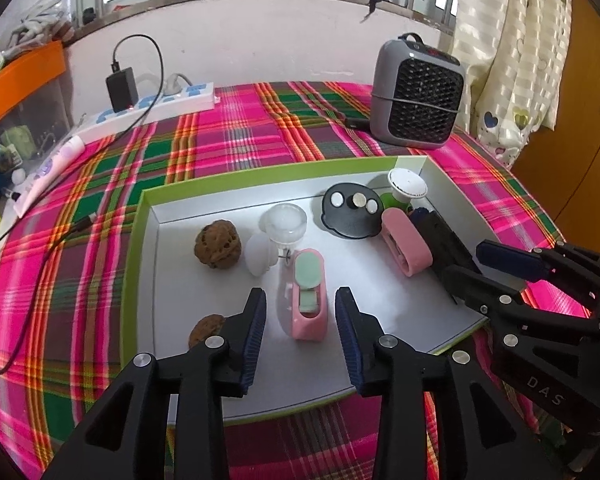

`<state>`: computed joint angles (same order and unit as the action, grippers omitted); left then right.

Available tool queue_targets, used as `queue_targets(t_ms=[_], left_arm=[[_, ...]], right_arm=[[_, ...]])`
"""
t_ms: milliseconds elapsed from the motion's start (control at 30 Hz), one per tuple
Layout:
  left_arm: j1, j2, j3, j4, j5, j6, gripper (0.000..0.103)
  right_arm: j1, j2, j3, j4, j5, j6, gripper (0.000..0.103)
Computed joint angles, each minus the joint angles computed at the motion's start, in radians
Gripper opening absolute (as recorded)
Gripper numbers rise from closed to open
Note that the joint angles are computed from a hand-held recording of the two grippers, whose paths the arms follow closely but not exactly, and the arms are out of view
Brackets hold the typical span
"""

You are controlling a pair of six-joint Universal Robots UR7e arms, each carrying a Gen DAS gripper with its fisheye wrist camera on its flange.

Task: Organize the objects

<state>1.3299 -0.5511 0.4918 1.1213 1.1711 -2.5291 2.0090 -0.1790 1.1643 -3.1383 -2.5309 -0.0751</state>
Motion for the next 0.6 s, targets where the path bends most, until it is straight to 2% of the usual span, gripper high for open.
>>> queue_targets(t_ms=[333,600], left_arm=[[-0.007,-0.102,0.149,-0.083,0.013,-0.002,0.035],[-0.016,-0.228,0.327,-0.195,0.004,-0.011,0.035]], right_arm=[[0.016,-0.015,0.046,-0.086,0.012,0.01,0.039],[0.038,-0.025,0.101,-0.147,0.022,0.03,0.039]])
